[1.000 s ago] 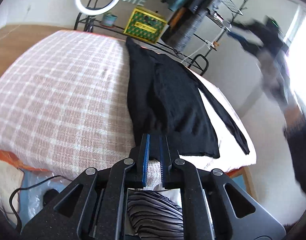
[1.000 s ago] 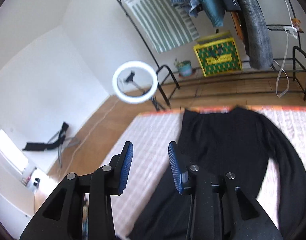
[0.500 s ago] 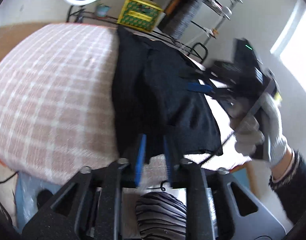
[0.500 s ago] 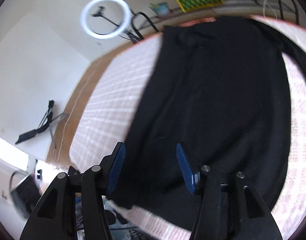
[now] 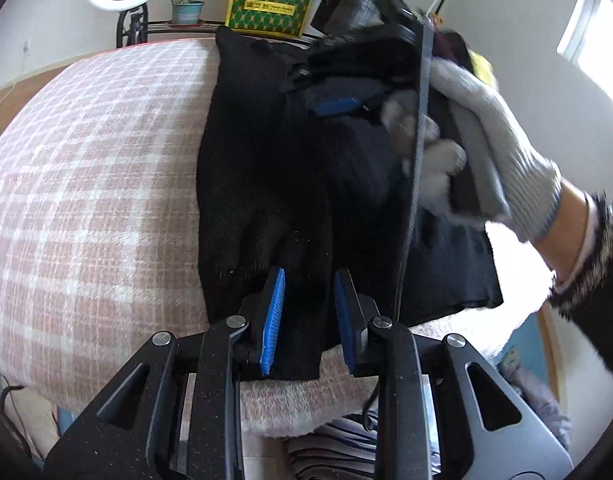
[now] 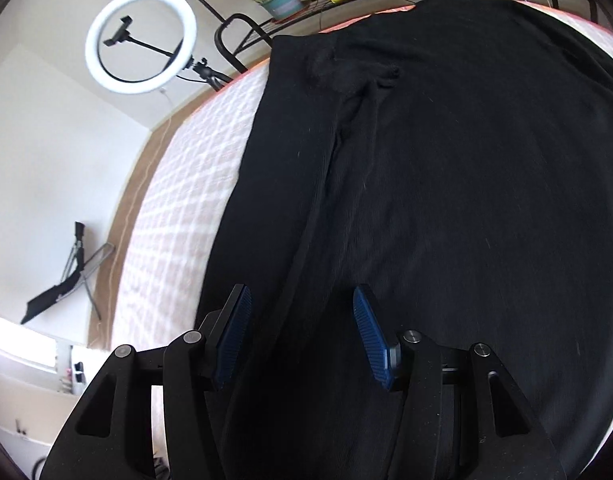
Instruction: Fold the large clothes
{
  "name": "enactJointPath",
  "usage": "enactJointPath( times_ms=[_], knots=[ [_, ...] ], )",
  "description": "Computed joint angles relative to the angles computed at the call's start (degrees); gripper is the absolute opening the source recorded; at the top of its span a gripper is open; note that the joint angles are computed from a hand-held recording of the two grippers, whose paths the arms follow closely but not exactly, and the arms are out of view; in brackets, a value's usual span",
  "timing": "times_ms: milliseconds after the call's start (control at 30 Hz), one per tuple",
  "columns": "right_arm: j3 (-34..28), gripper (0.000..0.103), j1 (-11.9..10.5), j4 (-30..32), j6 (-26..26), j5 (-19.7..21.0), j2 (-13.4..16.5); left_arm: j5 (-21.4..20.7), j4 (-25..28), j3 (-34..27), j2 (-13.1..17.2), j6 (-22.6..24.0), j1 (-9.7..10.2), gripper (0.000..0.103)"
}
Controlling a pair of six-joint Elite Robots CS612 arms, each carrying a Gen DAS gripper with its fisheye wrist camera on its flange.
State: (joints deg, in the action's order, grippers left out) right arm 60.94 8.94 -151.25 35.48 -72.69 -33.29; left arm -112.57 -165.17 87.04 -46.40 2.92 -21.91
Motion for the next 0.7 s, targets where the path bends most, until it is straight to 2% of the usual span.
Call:
enactJointPath(
  times_ms=[100, 133, 167, 200, 233, 333, 433, 467, 500, 567, 633, 700],
  knots=[
    [-2.2, 0.052, 0.2, 0.7, -1.4, -2.1, 1.2, 1.9, -1.3, 0.5, 0.1, 1.1, -0.53, 0.025],
    [-2.9, 0.049, 0.3, 1.2, -2.5, -2.7, 1.5, 2.6, -1.4, 0.5, 0.2, 1.5, -0.77, 0.020],
    [-3.2, 0.035, 0.5, 1.6, -3.4, -3.5, 1.5, 4.1, -1.6, 0.6, 0.2, 2.6, -1.15, 0.013],
    [-3.7, 0.016, 0.7, 2.7, -5.0, -4.7, 1.7, 5.3, -1.6, 0.7, 0.1, 3.4, -1.47, 0.003],
    [-4.3, 0.007, 0.9, 4.3, -6.6, -5.7, 1.7, 5.7, -1.4, 0.6, 0.2, 4.0, -1.68, 0.001],
    [-4.3, 0.003, 1.2, 5.5, -10.1, -7.2, 1.4, 4.7, -1.2, 0.4, 0.3, 3.2, -1.57, 0.000],
    [-3.4, 0.002, 1.0, 4.1, -11.4, -6.5, 0.5, -2.3, -1.1, -0.2, 0.1, -1.1, -0.41, 0.000],
    [-3.3, 0.002, 1.0, 3.6, -11.8, -6.5, 0.3, -3.4, -1.7, -0.3, 0.1, -1.6, -0.34, 0.000],
    [-3.0, 0.002, 0.9, 2.5, -12.7, -6.9, -0.1, -4.2, -1.9, -0.4, 0.2, -1.4, -0.51, 0.000],
    [-2.6, 0.002, 0.8, 1.4, -12.8, -7.8, -0.4, -2.8, 1.2, -0.7, 0.2, 0.9, -1.16, 0.000],
    [-3.3, 0.002, 0.9, 5.4, -12.6, -9.0, -0.2, -4.5, 4.4, -0.9, 0.2, 1.8, -0.99, 0.000],
    [-2.8, 0.003, 1.2, 7.2, -15.1, -9.6, -0.5, -4.8, 5.8, -0.4, -0.5, 2.0, -0.55, 0.001]
  ],
)
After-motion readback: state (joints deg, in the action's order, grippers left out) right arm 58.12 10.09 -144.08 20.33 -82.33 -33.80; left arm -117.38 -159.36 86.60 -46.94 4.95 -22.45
